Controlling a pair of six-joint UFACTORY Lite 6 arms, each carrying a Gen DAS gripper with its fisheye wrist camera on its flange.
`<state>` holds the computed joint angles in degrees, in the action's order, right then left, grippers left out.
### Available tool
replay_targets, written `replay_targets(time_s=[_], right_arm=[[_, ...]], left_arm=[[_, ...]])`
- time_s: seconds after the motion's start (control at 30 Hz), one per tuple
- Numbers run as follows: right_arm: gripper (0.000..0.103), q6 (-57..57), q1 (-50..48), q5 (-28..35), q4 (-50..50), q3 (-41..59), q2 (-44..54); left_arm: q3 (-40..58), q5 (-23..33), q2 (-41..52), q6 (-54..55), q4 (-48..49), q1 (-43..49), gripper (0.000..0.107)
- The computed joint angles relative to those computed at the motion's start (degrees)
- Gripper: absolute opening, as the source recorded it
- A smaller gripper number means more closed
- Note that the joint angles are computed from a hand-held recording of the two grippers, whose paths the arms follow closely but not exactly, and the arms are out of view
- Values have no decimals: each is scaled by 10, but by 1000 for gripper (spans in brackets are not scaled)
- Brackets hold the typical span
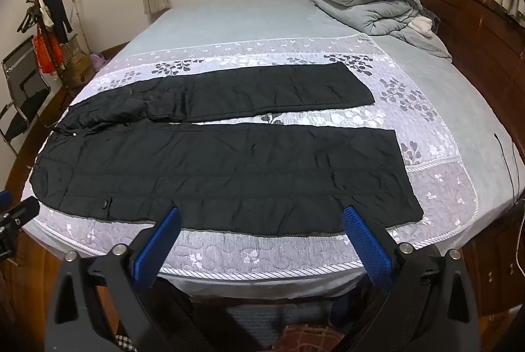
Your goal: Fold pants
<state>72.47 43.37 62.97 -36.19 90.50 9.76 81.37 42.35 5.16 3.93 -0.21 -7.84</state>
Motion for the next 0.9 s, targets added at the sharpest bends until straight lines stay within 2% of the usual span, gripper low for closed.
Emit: replay_targets(time_s=[0.9], right_arm=[[99,-13,-4,12,-1,20,8]], left_arm=[[19,8,8,3,0,1,100]])
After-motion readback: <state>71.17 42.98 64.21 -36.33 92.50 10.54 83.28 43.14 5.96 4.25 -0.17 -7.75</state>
